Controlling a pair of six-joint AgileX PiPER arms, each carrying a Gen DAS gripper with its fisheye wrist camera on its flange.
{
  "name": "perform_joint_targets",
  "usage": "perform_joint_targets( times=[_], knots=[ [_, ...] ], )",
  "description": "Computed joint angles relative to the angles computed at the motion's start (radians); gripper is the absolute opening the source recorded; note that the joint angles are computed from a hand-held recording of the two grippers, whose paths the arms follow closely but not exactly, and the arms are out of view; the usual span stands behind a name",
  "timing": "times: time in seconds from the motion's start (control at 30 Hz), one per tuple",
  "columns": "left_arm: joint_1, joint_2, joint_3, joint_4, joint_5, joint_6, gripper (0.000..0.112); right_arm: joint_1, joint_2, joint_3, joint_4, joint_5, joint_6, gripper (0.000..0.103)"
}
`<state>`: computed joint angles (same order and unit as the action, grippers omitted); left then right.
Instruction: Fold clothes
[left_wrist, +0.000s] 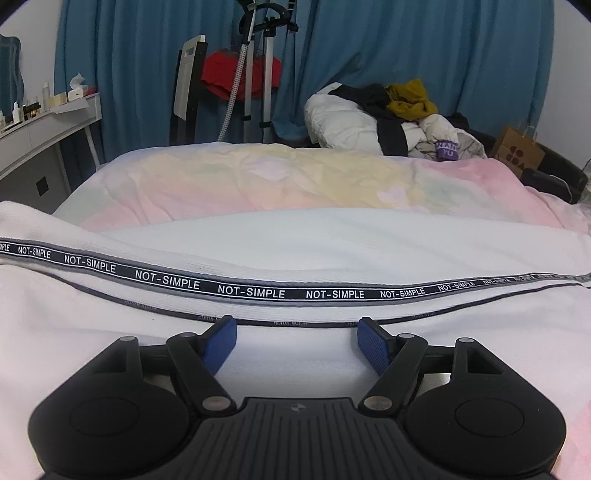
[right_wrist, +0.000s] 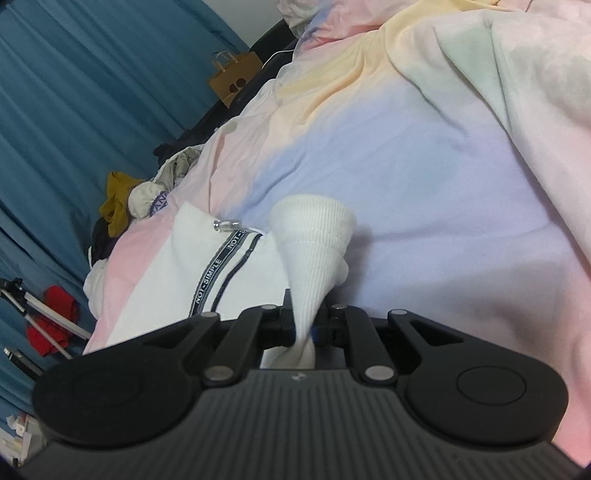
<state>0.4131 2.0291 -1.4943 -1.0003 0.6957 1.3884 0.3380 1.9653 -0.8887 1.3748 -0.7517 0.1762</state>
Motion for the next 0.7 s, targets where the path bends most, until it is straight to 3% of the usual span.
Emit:
perform_joint_targets(
  times=[0.33, 0.7],
  knots=[
    [-0.005, 0.001, -0.011, 0.031, 0.004, -0.029, 0.074, 0.025, -0.018, -0.024, 0.052, -0.063, -0.049, 0.01],
    [-0.01, 0.005, -0.036, 0.071, 0.017, -0.081, 0.074, 0.133, -0.084, -0.096, 0.061, -0.261, -0.226, 0.01]
  ],
)
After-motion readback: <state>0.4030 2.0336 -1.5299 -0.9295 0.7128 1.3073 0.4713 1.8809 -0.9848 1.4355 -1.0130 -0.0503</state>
